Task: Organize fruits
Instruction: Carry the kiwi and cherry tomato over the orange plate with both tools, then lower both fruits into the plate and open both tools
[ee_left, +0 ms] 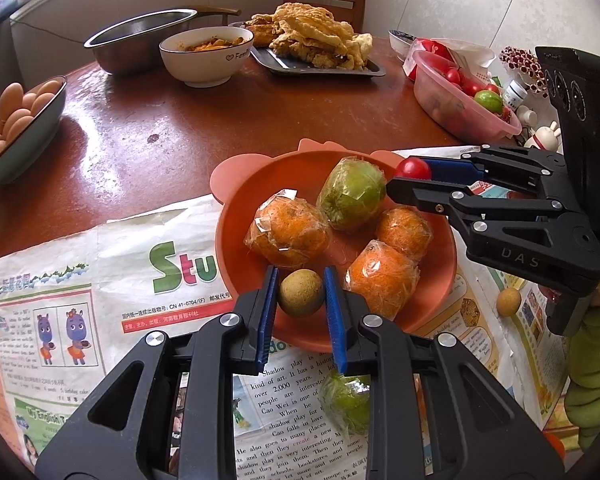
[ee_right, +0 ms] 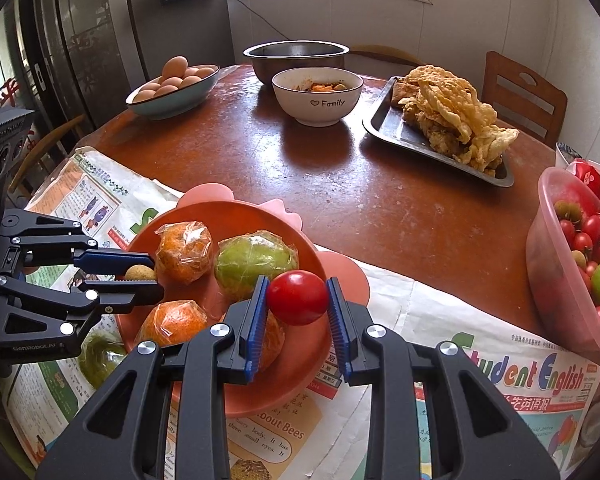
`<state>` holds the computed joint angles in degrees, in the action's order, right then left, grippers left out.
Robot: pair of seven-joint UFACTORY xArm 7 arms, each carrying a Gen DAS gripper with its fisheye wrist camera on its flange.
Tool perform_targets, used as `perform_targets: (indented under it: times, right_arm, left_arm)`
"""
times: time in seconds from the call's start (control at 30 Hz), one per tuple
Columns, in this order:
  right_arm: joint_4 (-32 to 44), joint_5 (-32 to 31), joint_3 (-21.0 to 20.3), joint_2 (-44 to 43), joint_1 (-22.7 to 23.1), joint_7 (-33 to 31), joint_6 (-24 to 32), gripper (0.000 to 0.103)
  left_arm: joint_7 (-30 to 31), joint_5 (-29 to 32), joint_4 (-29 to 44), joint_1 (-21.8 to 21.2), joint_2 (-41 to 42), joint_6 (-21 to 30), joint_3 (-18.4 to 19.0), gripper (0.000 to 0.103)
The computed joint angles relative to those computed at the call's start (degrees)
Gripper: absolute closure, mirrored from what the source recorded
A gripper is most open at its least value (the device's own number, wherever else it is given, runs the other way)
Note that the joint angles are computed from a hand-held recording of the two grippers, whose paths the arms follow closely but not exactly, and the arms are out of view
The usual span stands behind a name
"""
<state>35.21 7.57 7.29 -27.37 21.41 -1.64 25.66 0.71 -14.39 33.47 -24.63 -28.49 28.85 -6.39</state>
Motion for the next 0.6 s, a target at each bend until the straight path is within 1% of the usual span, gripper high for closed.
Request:
perform_targets:
  times: [0.27, 0.37, 0.6]
  right_arm:
    - [0.1, 0.0, 0.1, 0.1, 0.1, 0.2, 0.0, 0.075]
    - [0.1, -0.2, 0.0, 0.2, 0.0, 0.2, -0.1, 0.07]
    - [-0.1, -0.5, 0.2, -0.3, -0.2, 0.8, -0.3, 0.067]
  left_arm:
    - [0.1, -0.1, -0.2, -0.1, 0.0, -0.2, 0.1, 0.087]
    - [0.1, -0.1, -0.2, -0.1, -0.1, -0.1, 0.2, 0.087]
    - [0.0, -0.3, -0.2, -0.1, -0.1, -0.1, 0.2, 0.087]
